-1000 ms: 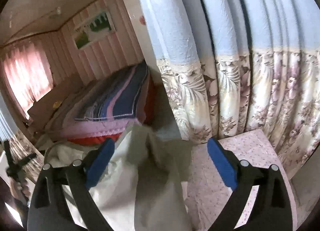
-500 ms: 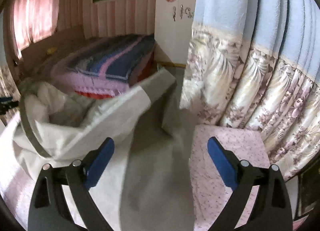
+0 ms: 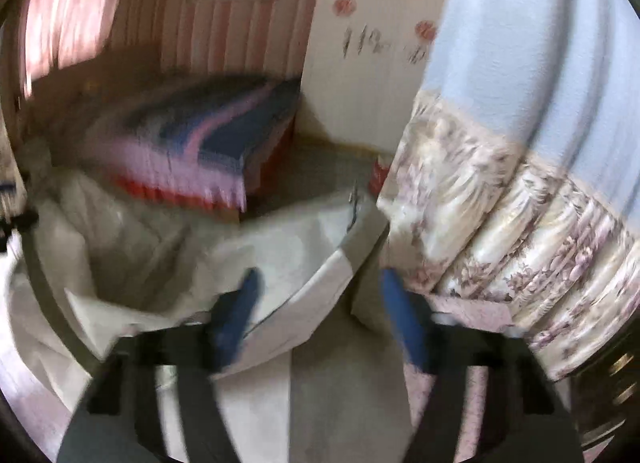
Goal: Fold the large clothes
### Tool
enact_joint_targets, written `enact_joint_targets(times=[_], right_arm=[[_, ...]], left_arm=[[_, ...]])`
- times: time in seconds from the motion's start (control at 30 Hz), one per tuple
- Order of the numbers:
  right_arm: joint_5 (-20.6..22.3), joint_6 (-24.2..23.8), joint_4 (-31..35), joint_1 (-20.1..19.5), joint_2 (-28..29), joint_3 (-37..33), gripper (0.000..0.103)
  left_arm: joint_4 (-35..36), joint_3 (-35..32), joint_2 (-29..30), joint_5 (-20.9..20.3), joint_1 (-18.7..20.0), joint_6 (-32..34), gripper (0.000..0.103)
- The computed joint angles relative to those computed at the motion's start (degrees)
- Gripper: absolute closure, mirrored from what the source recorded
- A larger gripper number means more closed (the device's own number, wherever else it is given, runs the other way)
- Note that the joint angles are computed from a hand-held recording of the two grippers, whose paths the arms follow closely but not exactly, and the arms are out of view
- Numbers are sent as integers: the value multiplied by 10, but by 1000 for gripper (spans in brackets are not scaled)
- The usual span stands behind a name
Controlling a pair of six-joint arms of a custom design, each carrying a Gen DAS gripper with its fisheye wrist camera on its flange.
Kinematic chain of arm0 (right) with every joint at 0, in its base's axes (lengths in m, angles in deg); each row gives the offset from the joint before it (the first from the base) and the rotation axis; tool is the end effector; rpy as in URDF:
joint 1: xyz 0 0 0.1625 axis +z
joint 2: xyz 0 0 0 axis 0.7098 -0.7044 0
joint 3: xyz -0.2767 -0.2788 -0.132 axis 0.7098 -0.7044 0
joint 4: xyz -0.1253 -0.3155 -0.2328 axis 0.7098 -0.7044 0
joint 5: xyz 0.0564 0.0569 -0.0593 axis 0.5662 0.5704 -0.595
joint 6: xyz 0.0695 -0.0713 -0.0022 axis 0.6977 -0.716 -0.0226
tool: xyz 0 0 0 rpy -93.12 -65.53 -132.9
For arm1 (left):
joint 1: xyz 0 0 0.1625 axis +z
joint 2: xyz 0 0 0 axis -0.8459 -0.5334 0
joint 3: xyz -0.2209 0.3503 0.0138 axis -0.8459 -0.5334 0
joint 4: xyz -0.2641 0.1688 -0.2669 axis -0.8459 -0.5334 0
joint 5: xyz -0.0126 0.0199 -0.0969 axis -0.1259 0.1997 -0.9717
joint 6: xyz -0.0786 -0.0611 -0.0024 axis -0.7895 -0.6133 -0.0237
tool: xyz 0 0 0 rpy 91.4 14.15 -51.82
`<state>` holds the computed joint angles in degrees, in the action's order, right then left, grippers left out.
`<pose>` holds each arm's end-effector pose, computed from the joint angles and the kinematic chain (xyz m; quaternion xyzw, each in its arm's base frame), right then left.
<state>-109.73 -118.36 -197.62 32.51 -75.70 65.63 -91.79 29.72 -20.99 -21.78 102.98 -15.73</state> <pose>-0.0492 -0.7073 0.3844 0.2438 -0.8046 0.3546 0.4093 -0.3541 -0.6715 -0.0172 0.1806 0.8349 -0.3061 0.4203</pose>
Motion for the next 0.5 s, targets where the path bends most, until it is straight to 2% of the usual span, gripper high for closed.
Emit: enact_joint_targets(times=[0.03, 0.07, 0.1, 0.13, 0.17, 0.23, 0.3, 0.4, 0.5], right_arm=[[-30, -9, 21, 4, 12, -20, 74], [-67, -20, 37, 6, 28, -44, 84], [-80, -27, 44, 7, 34, -54, 87], [-87, -35, 52, 6, 37, -61, 94], [-92, -42, 62, 5, 39, -68, 96], [-80, -27, 86, 3, 38, -82, 98], [-65, -27, 80, 2, 41, -91, 98], [-58, -63, 34, 10, 63, -107, 99], [-76, -130, -13, 26, 101, -148, 99]], left_arm=[[48, -24, 7, -2, 6, -14, 30], [95, -43, 11, -5, 13, -37, 46], [118, -54, 12, -9, 18, -48, 52], [132, -62, 12, -16, 24, -51, 69], [138, -64, 9, -20, 28, -53, 75], [123, -72, 4, -53, 40, -47, 85], [81, -76, 5, -61, 48, -22, 89], [49, -100, 28, -22, 52, 16, 94], [35, -149, 65, 29, 52, 80, 94]])
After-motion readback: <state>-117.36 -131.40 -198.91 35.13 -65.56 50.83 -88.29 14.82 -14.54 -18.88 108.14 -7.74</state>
